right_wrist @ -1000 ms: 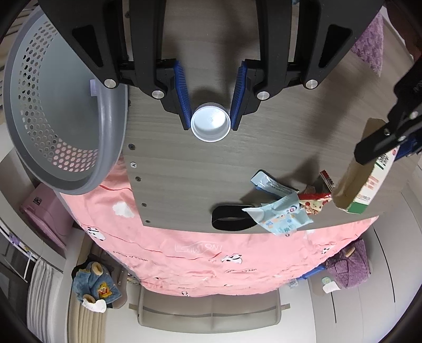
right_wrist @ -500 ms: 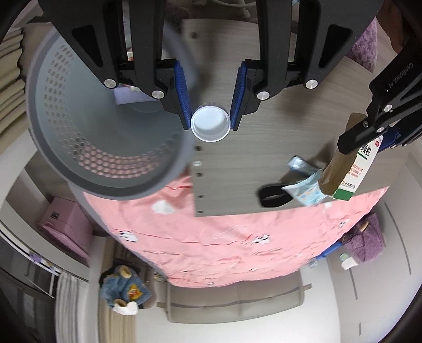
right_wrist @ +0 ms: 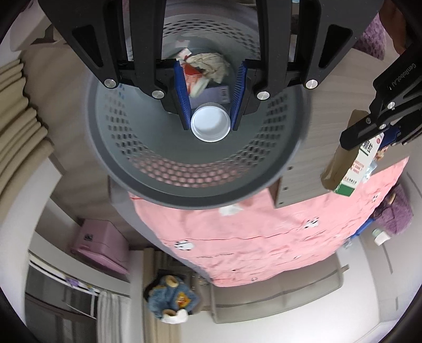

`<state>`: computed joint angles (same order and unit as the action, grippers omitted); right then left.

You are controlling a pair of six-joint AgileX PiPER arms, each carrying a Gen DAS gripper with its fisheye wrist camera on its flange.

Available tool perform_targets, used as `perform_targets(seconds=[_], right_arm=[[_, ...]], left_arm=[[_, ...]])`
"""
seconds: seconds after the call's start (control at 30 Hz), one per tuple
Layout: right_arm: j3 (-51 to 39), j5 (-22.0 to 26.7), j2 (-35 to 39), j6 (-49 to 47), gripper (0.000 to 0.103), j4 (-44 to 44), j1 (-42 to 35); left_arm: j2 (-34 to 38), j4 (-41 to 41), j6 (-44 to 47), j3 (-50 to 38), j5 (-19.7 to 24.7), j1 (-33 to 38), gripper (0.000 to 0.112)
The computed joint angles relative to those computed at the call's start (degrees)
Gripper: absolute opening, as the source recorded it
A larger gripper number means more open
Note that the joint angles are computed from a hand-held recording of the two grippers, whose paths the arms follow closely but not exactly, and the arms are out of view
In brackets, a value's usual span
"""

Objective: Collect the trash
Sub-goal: 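Carry the cap with the right tool while the left carries the medicine box over the basket, then open both tools to drop the cap and medicine box into the basket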

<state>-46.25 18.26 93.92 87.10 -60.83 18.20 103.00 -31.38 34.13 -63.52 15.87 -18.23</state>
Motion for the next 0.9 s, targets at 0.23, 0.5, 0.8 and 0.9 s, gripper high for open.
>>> perform_targets(seconds=[0.23, 0.5, 0.8, 0.9], right_arm=[[2.0, -3.2, -0.3, -1.4, 0.03, 0.7, -4.4], [1.5, -5.1, 1.0, -8.7, 0.03, 7.8, -7.4], [1.6, -6.8, 1.7, -12.0, 0.03, 11.1, -9.2], [1.7, -6.8, 1.7, -11.8, 0.03, 11.0, -9.1]], left_arm=[[4.0, 8.4, -8.7, -4.9, 1.9, -4.6, 0.038], [6.5, 14.7, -14.7, -7.4, 2.6, -7.6, 0.038], [8.7, 16.6, -16.5, -10.1, 4.8, -8.6, 0.038], [9.0, 16.9, -16.9, -10.4, 4.9, -8.8, 0.038]])
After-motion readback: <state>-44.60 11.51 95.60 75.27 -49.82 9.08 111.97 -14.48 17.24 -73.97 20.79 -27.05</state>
